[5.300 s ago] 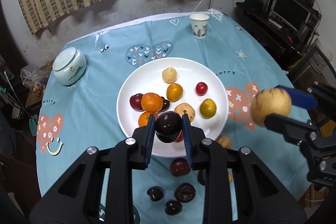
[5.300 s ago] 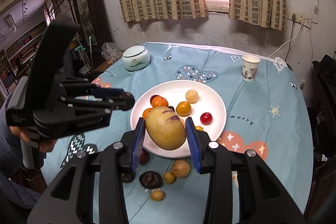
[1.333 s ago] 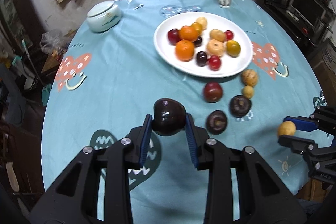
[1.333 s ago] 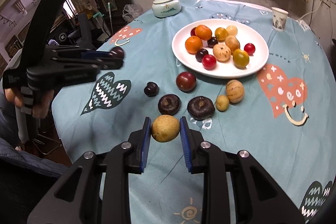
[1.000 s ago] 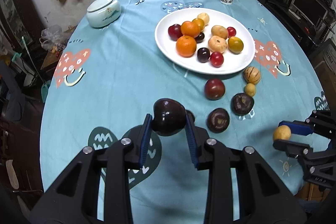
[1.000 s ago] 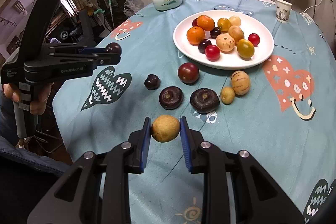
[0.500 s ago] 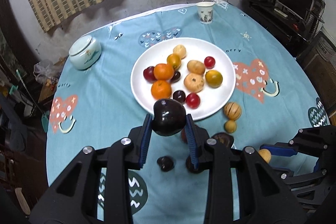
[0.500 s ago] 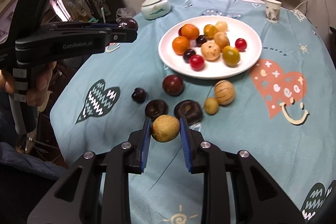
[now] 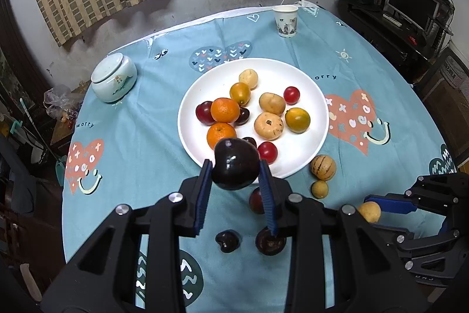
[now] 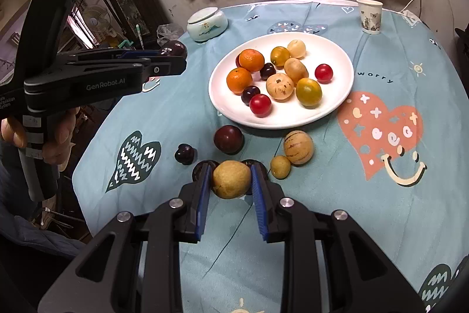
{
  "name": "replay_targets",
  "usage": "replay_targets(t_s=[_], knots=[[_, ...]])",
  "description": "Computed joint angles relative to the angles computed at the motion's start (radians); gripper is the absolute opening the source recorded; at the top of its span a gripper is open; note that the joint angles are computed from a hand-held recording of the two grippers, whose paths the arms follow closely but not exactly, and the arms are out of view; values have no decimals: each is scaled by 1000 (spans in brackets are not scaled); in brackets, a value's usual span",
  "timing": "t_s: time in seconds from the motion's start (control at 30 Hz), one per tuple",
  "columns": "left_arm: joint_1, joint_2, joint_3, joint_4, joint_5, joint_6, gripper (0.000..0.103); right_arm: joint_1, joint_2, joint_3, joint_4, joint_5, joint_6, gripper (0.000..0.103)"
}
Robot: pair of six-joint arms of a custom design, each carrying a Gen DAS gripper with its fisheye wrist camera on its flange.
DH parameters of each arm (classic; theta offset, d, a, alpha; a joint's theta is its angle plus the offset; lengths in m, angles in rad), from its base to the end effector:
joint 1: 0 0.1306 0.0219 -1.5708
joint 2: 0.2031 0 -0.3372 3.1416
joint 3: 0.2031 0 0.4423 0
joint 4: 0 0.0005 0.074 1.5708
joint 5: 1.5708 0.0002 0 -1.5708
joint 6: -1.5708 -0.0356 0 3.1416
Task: Organize fruits
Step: 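Carry the dark plum and small brown fruit toward the plate with both tools, then lower both held fruits onto the plate and open both tools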
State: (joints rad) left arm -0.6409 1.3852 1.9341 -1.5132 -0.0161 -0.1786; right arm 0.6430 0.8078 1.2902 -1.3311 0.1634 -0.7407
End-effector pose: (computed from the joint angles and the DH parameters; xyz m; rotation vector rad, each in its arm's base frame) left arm 0.3747 -0.2794 0.6084 1.0072 2.3349 -0.1624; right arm 0.2492 0.1788 0.5395 0.1954 2.4443 0.4359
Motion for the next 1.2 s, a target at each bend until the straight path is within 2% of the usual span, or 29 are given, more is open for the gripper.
replay_targets(t_s=[0.27,0.43,0.6,0.77,0.87,1.1,1.13,1.17,1.2], knots=[[0,16,9,-7,0,1,32,-19,10,2,7,-24,20,28],[-5,43,25,-12,-4,1,32,-52,30,20,15,-34,67,28],[-6,96,59,-5,-11,5,32,-132,88,80,26,-29,173,28],[28,211,155,-8,48,51,32,-252,165,145,63,-39,270,28],[40,276,216,-35,74,84,32,-312,214,173,72,-30,294,28],[28,381,313,-39,63,106,33,-392,348,227,57,-50,350,30],[28,392,322,-42,63,111,34,-397,363,232,52,-47,354,31],[28,401,329,-42,65,113,47,-402,377,233,52,-42,358,31],[28,401,328,-34,62,113,55,-406,387,235,55,-42,361,32]])
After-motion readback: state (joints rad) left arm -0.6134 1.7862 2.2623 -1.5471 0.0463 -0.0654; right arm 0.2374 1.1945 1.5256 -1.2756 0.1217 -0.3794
